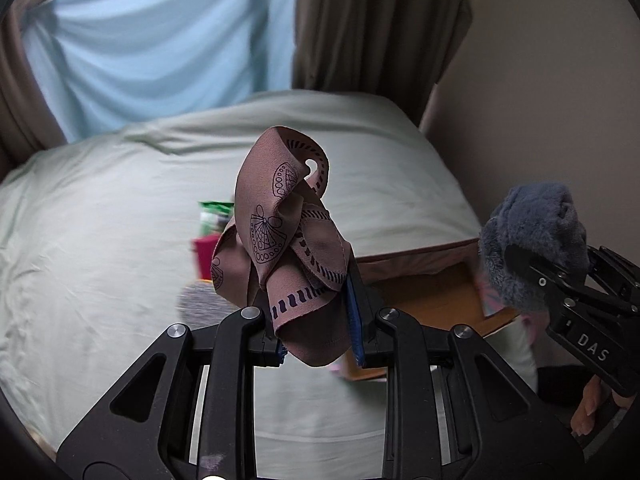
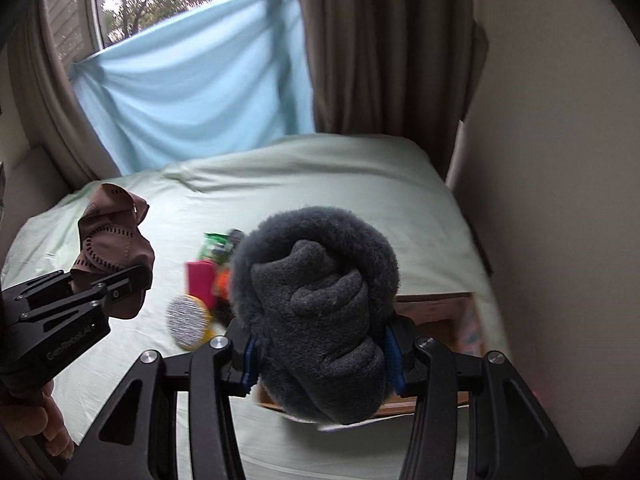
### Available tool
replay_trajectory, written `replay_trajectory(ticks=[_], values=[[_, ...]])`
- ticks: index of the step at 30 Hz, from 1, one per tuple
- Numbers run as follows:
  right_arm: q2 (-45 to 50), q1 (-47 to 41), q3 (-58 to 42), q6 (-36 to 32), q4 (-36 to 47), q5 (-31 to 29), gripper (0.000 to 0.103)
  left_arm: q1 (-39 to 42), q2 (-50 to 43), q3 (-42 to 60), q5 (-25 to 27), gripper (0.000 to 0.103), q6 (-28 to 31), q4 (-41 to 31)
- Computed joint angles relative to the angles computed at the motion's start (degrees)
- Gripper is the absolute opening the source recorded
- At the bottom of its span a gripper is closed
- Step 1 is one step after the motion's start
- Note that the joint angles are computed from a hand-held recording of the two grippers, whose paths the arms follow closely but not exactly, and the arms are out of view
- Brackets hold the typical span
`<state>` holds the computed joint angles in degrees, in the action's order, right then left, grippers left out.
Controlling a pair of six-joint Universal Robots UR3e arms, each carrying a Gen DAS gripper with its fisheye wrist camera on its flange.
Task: Organize soft objects
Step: 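Lift the slipper and sock ball and carry both over the cardboard box, then open both tools to drop the slipper and sock ball into the box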
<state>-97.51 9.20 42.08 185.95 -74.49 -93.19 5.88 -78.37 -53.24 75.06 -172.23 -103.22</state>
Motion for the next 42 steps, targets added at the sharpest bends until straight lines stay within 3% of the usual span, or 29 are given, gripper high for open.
replay_trajectory(ticks=[4,10,19,23,30,32,34,36,42], values=[[-3.8,-14.3,4.1,-10.9,3.8,7.5,0.045,-13.5,-7.8,-0.1,6.3,0.021,-10.3,6.1],[-6.1,-27.6,15.4,-21.6,4.7,12.2,0.045,-21.8,-16.1,-2.7,9.0,0.021,-17.0,10.4],[-1.4,-32.2,28.4,-24.8,1.2,10.6,0.046,-28.8,-29.6,-3.8,9.6,0.021,-22.9,13.5],[1.6,-33.0,31.1,-25.8,0.3,10.3,0.049,-29.1,-33.3,-6.3,8.2,0.021,-23.0,14.1],[4.4,-33.8,32.2,-24.6,0.3,11.9,0.054,-29.6,-37.7,-2.3,10.0,0.021,-21.7,11.5],[4.3,-34.3,32.1,-24.3,0.5,12.7,0.067,-30.2,-38.8,0.8,11.1,0.033,-20.2,10.0],[3.1,-34.9,33.9,-23.7,-1.8,14.3,0.100,-31.0,-38.9,2.9,12.4,0.103,-19.5,8.6],[1.3,-35.8,35.5,-22.9,-3.9,16.0,0.103,-31.5,-36.7,0.8,14.3,0.103,-19.2,10.8],[0.8,-35.6,34.3,-22.2,-1.9,15.7,0.103,-29.9,-34.1,1.1,12.5,0.103,-17.9,8.1]])
